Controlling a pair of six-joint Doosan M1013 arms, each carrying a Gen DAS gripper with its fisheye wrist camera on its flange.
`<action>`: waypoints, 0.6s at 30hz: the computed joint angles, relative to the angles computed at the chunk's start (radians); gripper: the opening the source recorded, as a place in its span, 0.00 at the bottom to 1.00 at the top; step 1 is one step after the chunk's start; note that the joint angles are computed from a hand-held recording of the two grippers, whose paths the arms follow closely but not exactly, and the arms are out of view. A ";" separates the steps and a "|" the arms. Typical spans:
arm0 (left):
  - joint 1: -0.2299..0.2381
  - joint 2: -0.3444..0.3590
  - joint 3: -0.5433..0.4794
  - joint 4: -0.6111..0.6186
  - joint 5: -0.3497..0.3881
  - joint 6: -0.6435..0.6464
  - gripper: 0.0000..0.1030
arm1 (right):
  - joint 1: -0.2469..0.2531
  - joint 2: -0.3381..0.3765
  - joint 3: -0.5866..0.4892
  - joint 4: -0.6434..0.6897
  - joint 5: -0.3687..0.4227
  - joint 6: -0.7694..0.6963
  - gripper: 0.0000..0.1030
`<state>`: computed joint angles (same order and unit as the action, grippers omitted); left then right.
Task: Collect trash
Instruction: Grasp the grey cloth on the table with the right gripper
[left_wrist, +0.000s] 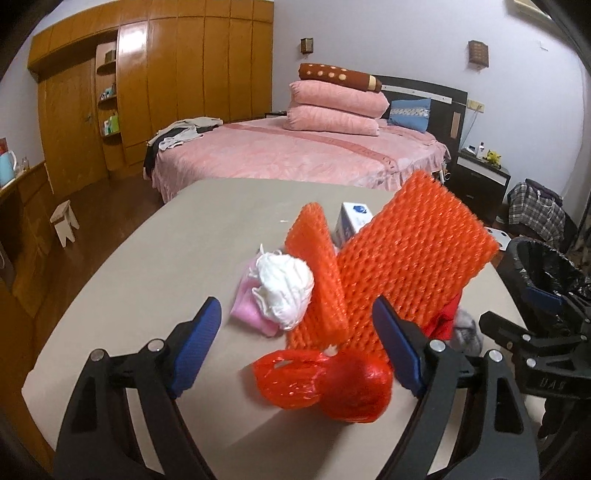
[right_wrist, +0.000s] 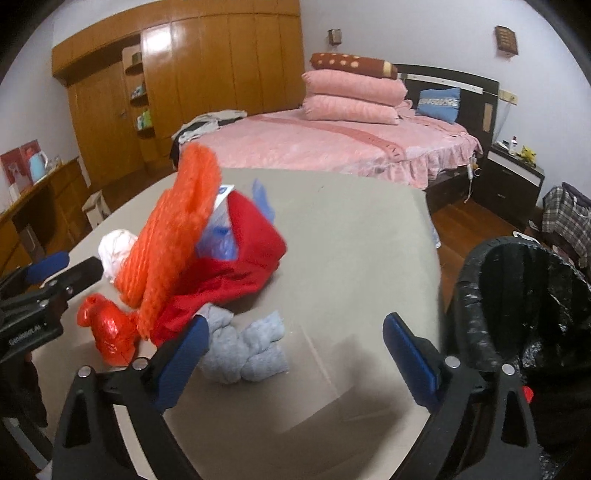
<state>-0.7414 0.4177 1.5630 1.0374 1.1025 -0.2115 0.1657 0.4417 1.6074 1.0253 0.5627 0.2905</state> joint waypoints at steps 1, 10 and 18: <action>0.003 -0.001 0.004 -0.004 -0.004 -0.001 0.79 | 0.003 0.001 0.001 -0.008 0.003 0.003 0.89; 0.010 0.001 0.013 -0.012 -0.017 -0.013 0.78 | 0.027 -0.003 0.009 -0.039 0.046 -0.009 0.78; 0.012 0.004 0.017 -0.013 -0.026 -0.015 0.76 | 0.032 0.018 -0.021 -0.126 0.125 0.052 0.45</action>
